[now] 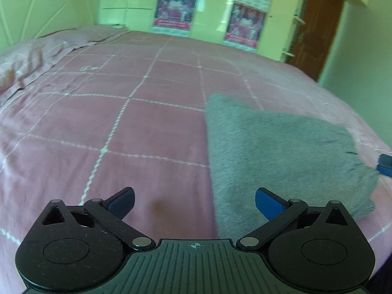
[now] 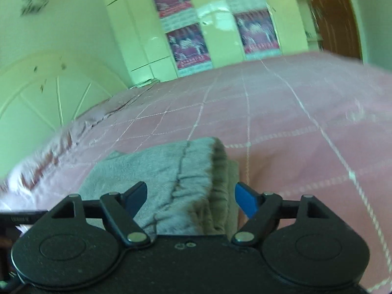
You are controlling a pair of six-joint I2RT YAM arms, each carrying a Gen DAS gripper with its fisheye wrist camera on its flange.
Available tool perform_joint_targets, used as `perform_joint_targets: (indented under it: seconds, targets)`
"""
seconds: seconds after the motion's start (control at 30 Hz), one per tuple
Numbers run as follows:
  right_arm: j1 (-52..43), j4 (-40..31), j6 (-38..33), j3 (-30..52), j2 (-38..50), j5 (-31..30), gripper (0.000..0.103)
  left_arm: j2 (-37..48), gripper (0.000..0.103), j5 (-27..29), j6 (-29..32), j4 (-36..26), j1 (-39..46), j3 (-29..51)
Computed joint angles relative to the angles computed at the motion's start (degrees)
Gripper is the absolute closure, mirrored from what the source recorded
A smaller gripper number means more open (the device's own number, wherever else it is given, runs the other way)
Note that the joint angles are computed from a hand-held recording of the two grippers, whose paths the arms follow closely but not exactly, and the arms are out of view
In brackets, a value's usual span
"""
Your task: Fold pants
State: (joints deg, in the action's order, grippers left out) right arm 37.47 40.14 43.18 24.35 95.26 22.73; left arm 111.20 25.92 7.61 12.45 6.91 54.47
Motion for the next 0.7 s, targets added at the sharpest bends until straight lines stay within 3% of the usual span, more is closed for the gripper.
perform_joint_targets:
  seconds: [0.07, 0.33, 0.47, 0.53, 0.6, 0.63, 0.7]
  targets:
    - [-5.8, 4.5, 6.5, -2.6, 1.5, -6.9, 0.014, 2.8, 0.000, 3.3, 0.7, -4.5, 0.6, 4.3]
    - [-16.9, 25.4, 17.3, -4.9, 16.6, -25.2, 0.011, 14.4, 0.000, 16.8, -8.1, -12.4, 2.1, 17.5]
    - [-17.1, 24.4, 16.9, -3.2, 17.4, -25.8, 0.009, 18.3, 0.000, 19.6, -9.0, -16.3, 1.7, 23.0]
    - [-14.9, 20.5, 13.6, -3.3, 13.3, -20.3, 0.013, 18.5, 0.000, 18.8, -8.9, -15.5, 1.1, 23.0]
    - [-12.3, 21.4, 8.9, -3.1, 10.5, -15.2, 0.014, 18.7, 0.000, 18.7, -9.9, -12.8, 0.8, 21.8]
    - [-11.6, 21.5, 6.8, -2.2, 9.8, -14.5, 0.016, 18.5, 0.000, 18.6, -9.9, -11.5, 0.7, 21.0]
    - [-10.2, 18.3, 1.1, 1.5, 8.8, -13.5, 0.031, 17.7, 0.000, 18.2, -10.8, -8.1, 0.4, 18.6]
